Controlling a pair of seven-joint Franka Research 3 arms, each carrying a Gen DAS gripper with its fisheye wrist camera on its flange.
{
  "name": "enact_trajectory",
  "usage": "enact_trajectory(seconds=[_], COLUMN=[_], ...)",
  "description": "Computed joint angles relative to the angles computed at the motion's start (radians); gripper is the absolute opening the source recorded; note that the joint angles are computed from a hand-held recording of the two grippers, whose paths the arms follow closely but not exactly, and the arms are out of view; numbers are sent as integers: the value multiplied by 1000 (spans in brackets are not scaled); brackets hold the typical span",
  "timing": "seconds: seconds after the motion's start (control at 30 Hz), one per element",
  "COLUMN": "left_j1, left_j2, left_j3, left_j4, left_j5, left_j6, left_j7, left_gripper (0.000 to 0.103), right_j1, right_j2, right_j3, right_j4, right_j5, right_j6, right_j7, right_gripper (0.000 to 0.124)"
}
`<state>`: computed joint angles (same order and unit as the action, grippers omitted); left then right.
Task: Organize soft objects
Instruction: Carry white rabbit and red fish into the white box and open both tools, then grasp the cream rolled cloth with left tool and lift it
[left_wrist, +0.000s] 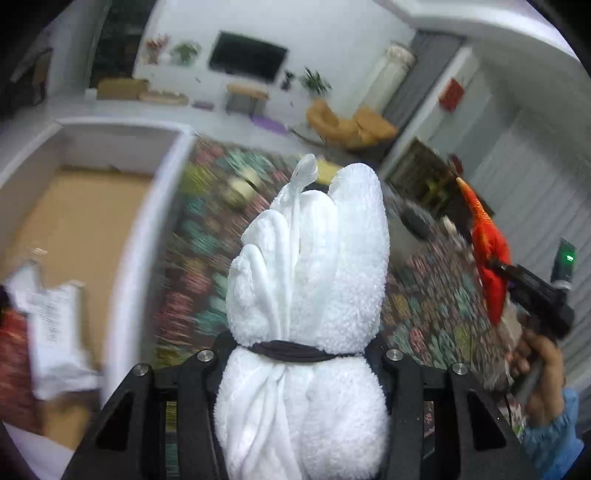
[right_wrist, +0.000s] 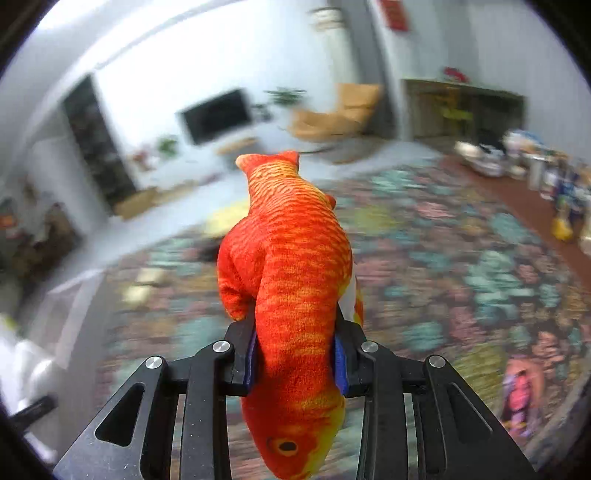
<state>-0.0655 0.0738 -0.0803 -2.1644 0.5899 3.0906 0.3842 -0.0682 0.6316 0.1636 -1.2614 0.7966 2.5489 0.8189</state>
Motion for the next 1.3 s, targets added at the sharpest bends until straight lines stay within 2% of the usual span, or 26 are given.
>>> enact_trajectory(seconds=[0.03, 0.1, 0.17, 0.23, 0.27, 0.33, 0.37, 0.4, 0.5, 0.6, 0.67, 0.77, 0.83, 0.87, 0.97, 1.1, 1.13, 1.2, 1.27, 1.3], left_j1=[-3, 41, 94, 142, 168, 210, 221, 229, 258, 280, 285, 280, 264, 250, 203, 114, 93, 57, 40, 15], left_j2=[-47, -134, -217, -283, -310, -346, -354, -361, -398, -424, -425, -387, -355, -324, -242, -82, -46, 52, 157, 219], left_j3=[30, 31, 21, 11, 0, -28, -31, -33, -38, -58, -70, -78, -91, -93, -94, -95, -91, -95, -116, -104], left_j4=[-31, -93, -161, -219, -240, -266, -277, -288, -331, -354, -352, -317, -280, -248, -154, 28, 67, 171, 281, 355], left_j5=[80, 189, 230, 230, 237, 239, 226, 218, 230, 272, 306, 353, 378, 394, 397, 347, 318, 218, 90, 26], left_j6=[-19, -81, -159, -240, -293, -419, -469, -497, -523, -518, -498, -430, -407, -372, -320, -295, -294, -314, -349, -387], left_j7=[-73, -167, -201, -203, -211, -223, -216, -217, -265, -335, -376, -399, -396, -380, -296, -105, -55, 83, 261, 359], left_gripper=[47, 47, 47, 48, 48, 62, 78, 89, 90, 90, 90, 90, 91, 91, 91, 95, 96, 96, 96, 96], right_j1=[-17, -19, 6, 45, 70, 125, 156, 193, 253, 228, 217, 247, 278, 283, 279, 256, 255, 238, 248, 257], right_j2=[-35, -77, -103, -116, -120, -121, -119, -97, -39, -31, -53, -72, -25, 0, 68, 122, 136, 122, 137, 120], right_j3=[41, 84, 116, 133, 140, 148, 145, 138, 109, 91, 64, -4, -78, -105, -176, -198, -209, -180, -193, -197], right_j4=[-30, -64, -91, -111, -125, -144, -155, -138, -88, -96, -140, -225, -236, -229, -220, -208, -193, -209, -199, -223], right_j5=[39, 104, 153, 180, 192, 209, 210, 190, 152, 187, 192, 114, -8, -52, -144, -198, -236, -228, -302, -297], right_j6=[-65, -201, -317, -390, -410, -429, -424, -434, -495, -491, -402, -99, 84, 128, 234, 292, 277, 312, 309, 325], right_j7=[-22, -41, -51, -58, -62, -63, -58, -38, -7, -62, -135, -238, -194, -159, -55, 50, 108, 93, 152, 142], right_gripper=[33, 33, 33, 34, 37, 52, 69, 81, 80, 80, 80, 80, 80, 80, 80, 80, 80, 79, 81, 82])
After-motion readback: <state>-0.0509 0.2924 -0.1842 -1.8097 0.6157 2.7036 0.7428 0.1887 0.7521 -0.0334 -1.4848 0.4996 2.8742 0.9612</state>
